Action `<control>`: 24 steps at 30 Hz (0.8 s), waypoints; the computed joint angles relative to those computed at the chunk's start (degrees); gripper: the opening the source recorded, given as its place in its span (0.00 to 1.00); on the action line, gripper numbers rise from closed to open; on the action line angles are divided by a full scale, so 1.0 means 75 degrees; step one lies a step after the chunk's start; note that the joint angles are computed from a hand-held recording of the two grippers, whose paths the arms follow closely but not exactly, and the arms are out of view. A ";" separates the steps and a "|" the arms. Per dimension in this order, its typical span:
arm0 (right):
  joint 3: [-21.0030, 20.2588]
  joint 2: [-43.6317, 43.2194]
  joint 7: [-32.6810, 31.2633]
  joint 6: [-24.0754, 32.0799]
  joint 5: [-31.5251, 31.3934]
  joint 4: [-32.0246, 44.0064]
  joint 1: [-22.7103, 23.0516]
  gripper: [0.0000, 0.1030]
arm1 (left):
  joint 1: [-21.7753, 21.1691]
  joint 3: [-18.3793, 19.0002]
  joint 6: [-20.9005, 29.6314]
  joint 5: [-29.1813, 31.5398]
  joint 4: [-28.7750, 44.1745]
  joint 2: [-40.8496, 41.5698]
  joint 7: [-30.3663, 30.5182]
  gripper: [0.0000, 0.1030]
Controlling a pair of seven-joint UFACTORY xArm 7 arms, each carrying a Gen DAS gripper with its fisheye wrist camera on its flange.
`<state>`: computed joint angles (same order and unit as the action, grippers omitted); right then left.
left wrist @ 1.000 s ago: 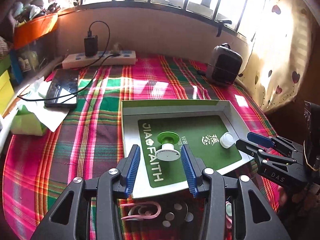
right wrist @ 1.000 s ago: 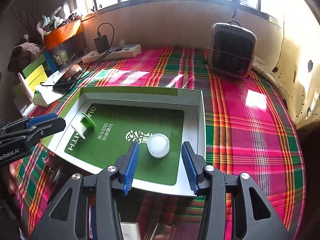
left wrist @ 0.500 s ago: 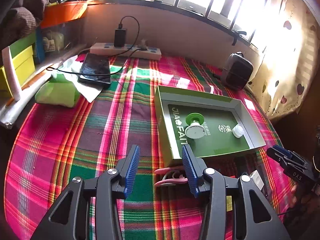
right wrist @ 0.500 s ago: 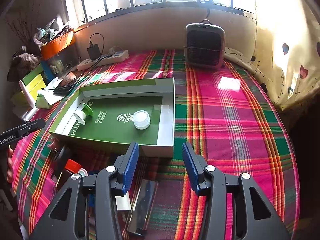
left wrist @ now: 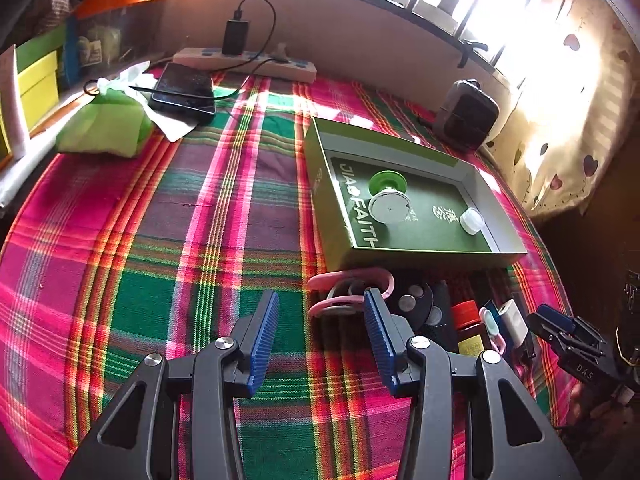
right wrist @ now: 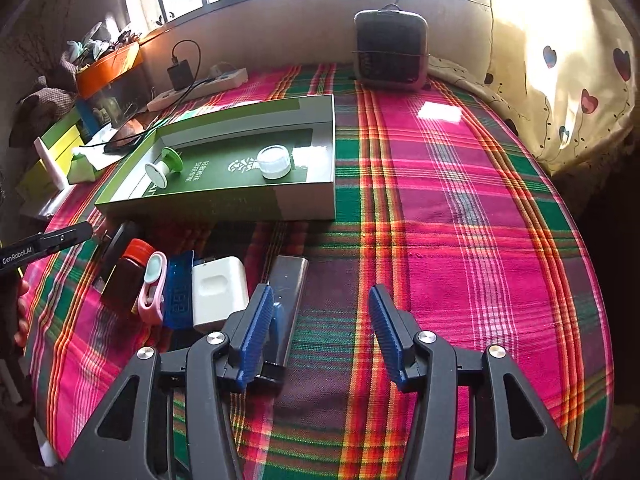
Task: Organize rigid objects
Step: 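Move the left gripper to the pink clip while the right moves to the grey bar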
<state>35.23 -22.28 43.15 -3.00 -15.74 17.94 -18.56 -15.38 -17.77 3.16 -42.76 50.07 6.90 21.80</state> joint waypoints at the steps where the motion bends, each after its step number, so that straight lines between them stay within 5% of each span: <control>1: 0.0043 0.0002 0.0016 0.0024 -0.0005 0.0002 -0.0009 0.50 | 0.0069 -0.0110 0.0017 -0.0206 0.0034 0.0016 0.0223 0.42; 13: 0.0383 0.0086 0.0466 0.0178 -0.0264 0.0109 -0.0195 0.51 | -0.0084 -0.0223 0.0443 -0.1208 0.0256 0.0091 0.1401 0.43; 24: 0.0985 -0.0291 0.1471 0.0782 -0.1263 0.0216 -0.0995 0.51 | -0.0531 -0.0007 0.0726 -0.1986 0.0109 -0.0143 0.2211 0.43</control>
